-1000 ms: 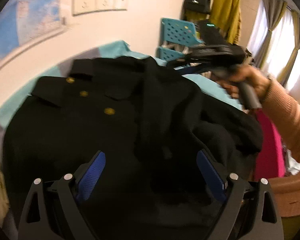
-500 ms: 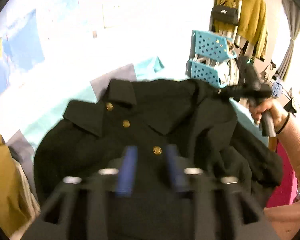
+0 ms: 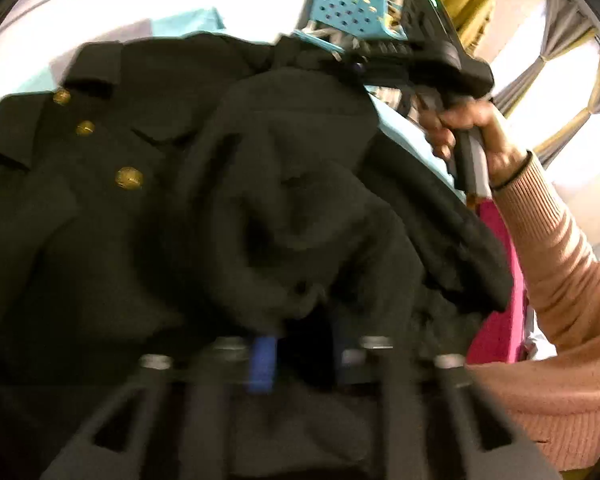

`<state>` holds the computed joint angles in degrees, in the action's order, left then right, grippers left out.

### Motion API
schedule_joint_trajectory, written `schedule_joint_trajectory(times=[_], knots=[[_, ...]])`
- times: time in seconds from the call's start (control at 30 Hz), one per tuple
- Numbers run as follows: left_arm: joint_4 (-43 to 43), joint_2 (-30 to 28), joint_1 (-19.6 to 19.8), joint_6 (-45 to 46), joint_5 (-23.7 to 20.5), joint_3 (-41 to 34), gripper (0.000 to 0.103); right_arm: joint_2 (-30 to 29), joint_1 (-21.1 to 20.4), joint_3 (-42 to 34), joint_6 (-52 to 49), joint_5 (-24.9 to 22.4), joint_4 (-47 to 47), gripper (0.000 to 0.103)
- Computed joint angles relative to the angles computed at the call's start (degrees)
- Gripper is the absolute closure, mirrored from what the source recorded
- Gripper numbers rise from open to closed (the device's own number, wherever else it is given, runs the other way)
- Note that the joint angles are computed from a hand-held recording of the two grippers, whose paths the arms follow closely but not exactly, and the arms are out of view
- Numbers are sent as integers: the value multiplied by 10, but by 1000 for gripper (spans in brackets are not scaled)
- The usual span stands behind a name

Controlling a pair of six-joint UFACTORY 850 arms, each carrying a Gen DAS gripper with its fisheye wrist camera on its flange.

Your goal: Fold large clothes

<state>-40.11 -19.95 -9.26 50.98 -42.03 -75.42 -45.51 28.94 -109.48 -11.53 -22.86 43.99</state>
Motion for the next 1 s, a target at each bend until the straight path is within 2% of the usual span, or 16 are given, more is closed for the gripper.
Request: schedule_joint_trajectory(times=[0.07, 0.13, 0.23, 0.37, 0.4, 0.43, 0.47, 0.5, 0.53, 0.6, 0.63, 0.7, 0.8, 0.87, 0.9, 1.0], knots=[[39, 25, 6, -5, 54, 6, 91, 0, -1, 0, 0, -1, -1, 75], [54, 43, 23, 1, 76, 3, 92, 1, -2, 2, -7, -1, 3, 75], [149, 70, 44, -33, 146, 5, 95, 0, 0, -3, 18, 1, -34, 75], [312, 59, 52, -151, 178, 6, 83, 0, 4, -7, 64, 18, -82, 75], [326, 52, 56, -168, 171, 5, 82, 1, 6, -8, 99, 23, -118, 74], [316, 48, 57, -162, 163, 1, 77, 3, 8, -8, 126, 29, -149, 74], [281, 46, 64, -136, 157, 6, 64, 9, 13, -6, 129, 40, -171, 71], [254, 46, 69, -119, 154, 12, 55, 11, 16, -8, 121, 42, -179, 63], [232, 48, 75, -100, 154, 16, 38, 9, 22, -19, 130, 37, -210, 58], [139, 56, 88, -25, 150, 30, 28, -5, 32, -55, 125, 9, -250, 47], [109, 54, 92, -1, 140, 29, 25, -16, 38, -78, 137, -6, -285, 44], [82, 51, 92, 19, 140, 31, 21, -50, 50, -139, 145, -50, -339, 38], [124, 26, 84, -39, 143, 16, 22, -93, 62, -211, 177, -98, -410, 37], [164, 0, 80, -101, 121, -7, 38, -83, 62, -198, 216, -78, -435, 39], [180, -9, 80, -127, 117, -13, 43, -69, 59, -177, 268, -59, -471, 38], [163, -4, 83, -115, 141, -3, 58, -32, 54, -130, 365, -33, -549, 36]])
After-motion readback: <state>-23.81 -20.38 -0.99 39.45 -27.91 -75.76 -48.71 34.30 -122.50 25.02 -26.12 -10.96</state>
